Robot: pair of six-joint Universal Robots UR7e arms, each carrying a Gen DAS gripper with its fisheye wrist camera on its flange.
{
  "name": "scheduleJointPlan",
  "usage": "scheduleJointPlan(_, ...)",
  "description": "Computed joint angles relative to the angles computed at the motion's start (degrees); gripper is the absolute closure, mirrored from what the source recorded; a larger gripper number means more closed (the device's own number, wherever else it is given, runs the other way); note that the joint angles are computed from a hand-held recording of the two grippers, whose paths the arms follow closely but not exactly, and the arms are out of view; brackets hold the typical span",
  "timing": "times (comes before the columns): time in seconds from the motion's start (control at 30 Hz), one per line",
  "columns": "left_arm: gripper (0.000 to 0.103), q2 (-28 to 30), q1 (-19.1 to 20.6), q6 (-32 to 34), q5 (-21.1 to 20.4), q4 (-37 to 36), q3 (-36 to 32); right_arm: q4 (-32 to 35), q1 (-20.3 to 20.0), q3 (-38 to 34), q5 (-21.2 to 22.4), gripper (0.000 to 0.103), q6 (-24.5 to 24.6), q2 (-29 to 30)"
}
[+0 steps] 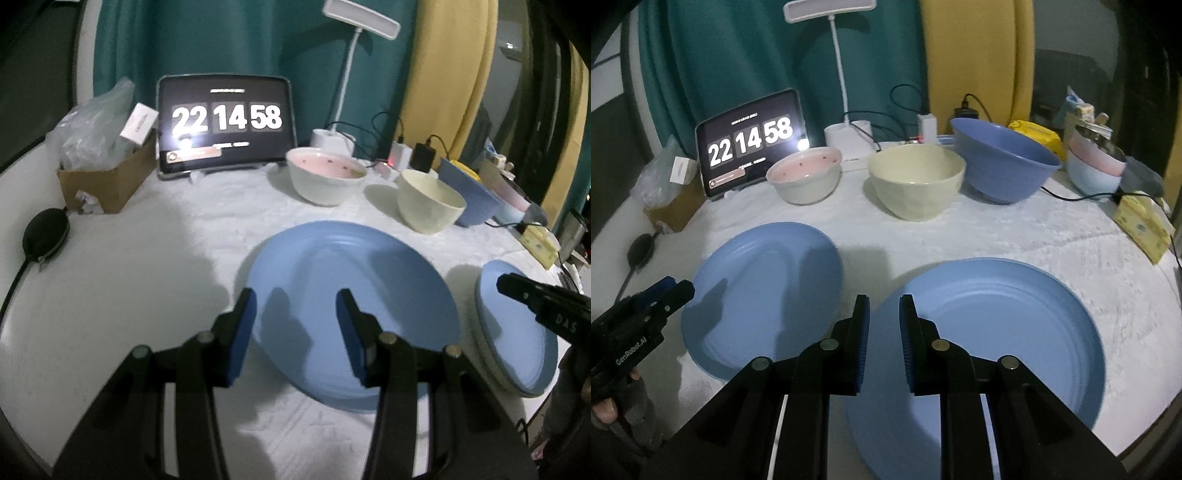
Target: Organize plates and bowls
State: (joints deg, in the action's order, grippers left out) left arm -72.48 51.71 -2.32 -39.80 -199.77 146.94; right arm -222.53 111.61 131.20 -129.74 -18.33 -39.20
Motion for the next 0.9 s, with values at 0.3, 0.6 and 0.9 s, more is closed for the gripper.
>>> scheduleJointPlan(0.3,0.056,0.38,5.31,1.80,-1.41,1.94,-3.49,6.55,-0.27,-4.98,0.87,0.085,1.06,2.51)
scheduleJointPlan(0.6,0.056,0.46,8.61,0.64,-3.40,8.79,-6.62,12.50,-1.18,-9.52,0.66,0.082,3.19,4.70)
scheduleJointPlan(0.9,0.054,1.33,8.85,-1.35,-2.23,14.65,-8.33,17.10,-2.02,-11.56,0.78,0.063,6.62,5.04)
